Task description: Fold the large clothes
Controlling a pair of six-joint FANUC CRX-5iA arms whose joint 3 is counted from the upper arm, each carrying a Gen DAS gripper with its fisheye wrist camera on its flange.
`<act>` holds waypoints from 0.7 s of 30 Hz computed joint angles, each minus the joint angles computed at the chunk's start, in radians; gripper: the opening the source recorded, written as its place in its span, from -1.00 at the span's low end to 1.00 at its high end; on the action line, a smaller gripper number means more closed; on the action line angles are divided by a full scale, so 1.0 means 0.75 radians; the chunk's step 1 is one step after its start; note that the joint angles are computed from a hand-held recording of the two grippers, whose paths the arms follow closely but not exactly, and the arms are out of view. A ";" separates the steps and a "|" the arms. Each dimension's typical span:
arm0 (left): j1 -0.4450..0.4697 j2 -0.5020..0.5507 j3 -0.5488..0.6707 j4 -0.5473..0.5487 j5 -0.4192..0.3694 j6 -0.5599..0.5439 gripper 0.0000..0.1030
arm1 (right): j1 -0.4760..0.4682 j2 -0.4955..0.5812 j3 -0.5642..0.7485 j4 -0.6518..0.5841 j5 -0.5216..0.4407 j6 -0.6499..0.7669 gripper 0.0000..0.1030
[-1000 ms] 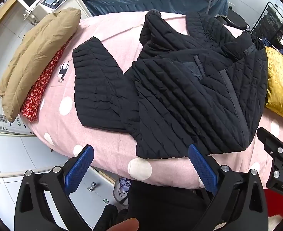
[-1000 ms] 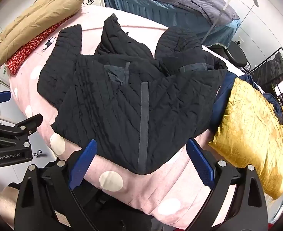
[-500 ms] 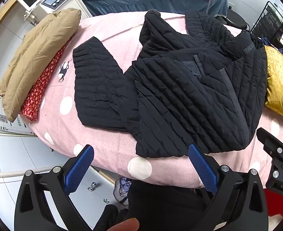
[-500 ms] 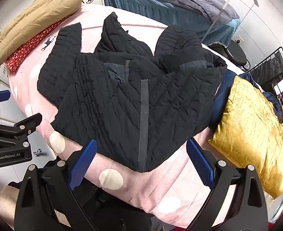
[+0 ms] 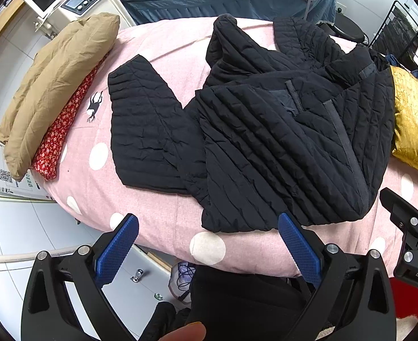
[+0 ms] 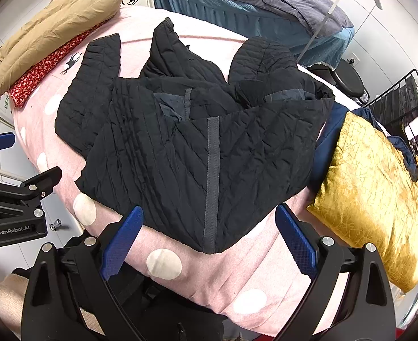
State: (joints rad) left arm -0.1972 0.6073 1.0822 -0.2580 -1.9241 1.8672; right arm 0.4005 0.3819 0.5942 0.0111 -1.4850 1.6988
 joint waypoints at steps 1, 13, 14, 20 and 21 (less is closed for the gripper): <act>0.000 0.001 0.002 -0.001 -0.002 -0.001 0.87 | -0.002 0.001 0.003 -0.001 -0.003 0.001 0.80; -0.001 -0.006 -0.015 0.001 0.005 0.001 0.87 | -0.003 0.000 0.003 -0.003 -0.007 0.001 0.80; -0.002 -0.004 -0.013 0.001 0.003 -0.001 0.87 | -0.003 0.001 0.003 -0.003 -0.007 0.002 0.80; 0.000 -0.013 -0.029 0.004 0.010 0.006 0.87 | -0.003 -0.001 -0.001 -0.002 -0.006 0.001 0.80; 0.001 -0.015 -0.033 0.004 0.011 0.007 0.87 | -0.003 -0.002 -0.002 -0.002 -0.008 0.002 0.80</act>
State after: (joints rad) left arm -0.1967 0.5964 1.0577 -0.2549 -1.9158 1.8726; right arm 0.3983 0.3801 0.5926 0.0096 -1.4906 1.7002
